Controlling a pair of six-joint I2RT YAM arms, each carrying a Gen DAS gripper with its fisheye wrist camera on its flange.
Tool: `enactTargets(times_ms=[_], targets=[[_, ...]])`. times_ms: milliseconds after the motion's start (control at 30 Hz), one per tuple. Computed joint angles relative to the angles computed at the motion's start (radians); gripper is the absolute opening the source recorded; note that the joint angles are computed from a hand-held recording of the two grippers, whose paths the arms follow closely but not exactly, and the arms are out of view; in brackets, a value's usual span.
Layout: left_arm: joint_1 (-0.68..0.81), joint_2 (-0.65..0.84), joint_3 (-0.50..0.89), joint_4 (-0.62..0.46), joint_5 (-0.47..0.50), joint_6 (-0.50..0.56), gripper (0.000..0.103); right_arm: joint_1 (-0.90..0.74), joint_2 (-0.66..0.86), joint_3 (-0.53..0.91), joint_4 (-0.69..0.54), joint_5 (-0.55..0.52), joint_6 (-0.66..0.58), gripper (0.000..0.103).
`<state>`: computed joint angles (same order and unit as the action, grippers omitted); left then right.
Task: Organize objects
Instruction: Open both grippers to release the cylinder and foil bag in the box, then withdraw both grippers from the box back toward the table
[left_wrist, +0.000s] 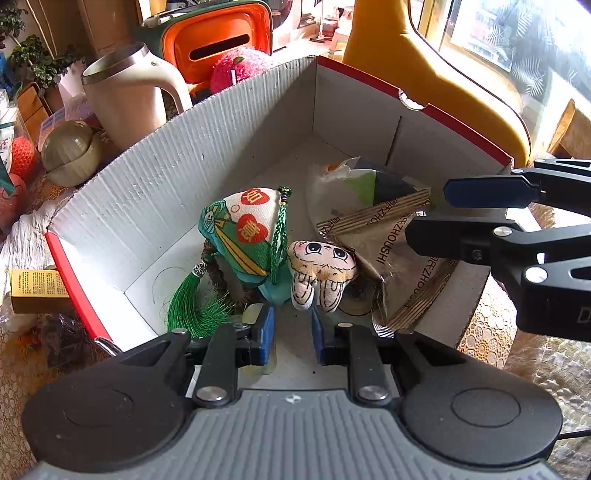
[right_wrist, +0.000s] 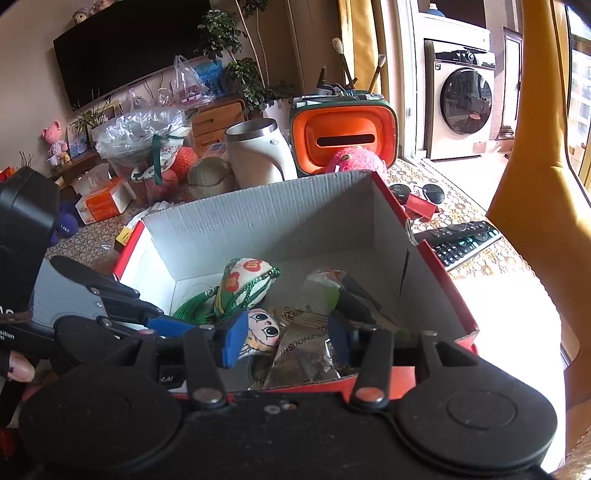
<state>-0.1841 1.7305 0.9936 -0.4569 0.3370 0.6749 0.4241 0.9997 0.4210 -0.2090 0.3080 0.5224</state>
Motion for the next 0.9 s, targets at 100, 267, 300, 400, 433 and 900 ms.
enactTargets(times_ms=[100,267,300,400,433,900], targets=[[0.014,-0.021,-0.006,-0.008,0.020,0.002,0.021,0.019,-0.013,0.006,-0.022,0.013,0.018,0.051],[0.045,-0.063,-0.014,-0.030,0.060,0.017,0.021,0.081,-0.026,0.028,-0.071,0.070,0.062,0.058],[0.053,-0.071,-0.015,-0.035,0.068,0.023,0.021,0.096,-0.025,0.035,-0.080,0.083,0.071,0.060],[0.081,-0.091,-0.013,-0.054,0.097,0.036,0.021,0.139,-0.026,0.052,-0.107,0.122,0.097,0.064],[0.090,-0.098,-0.013,-0.061,0.104,0.040,0.022,0.154,-0.027,0.059,-0.120,0.133,0.106,0.064],[0.267,-0.175,0.028,-0.219,0.256,0.181,0.030,0.359,0.017,0.173,-0.285,0.294,0.272,0.081]])
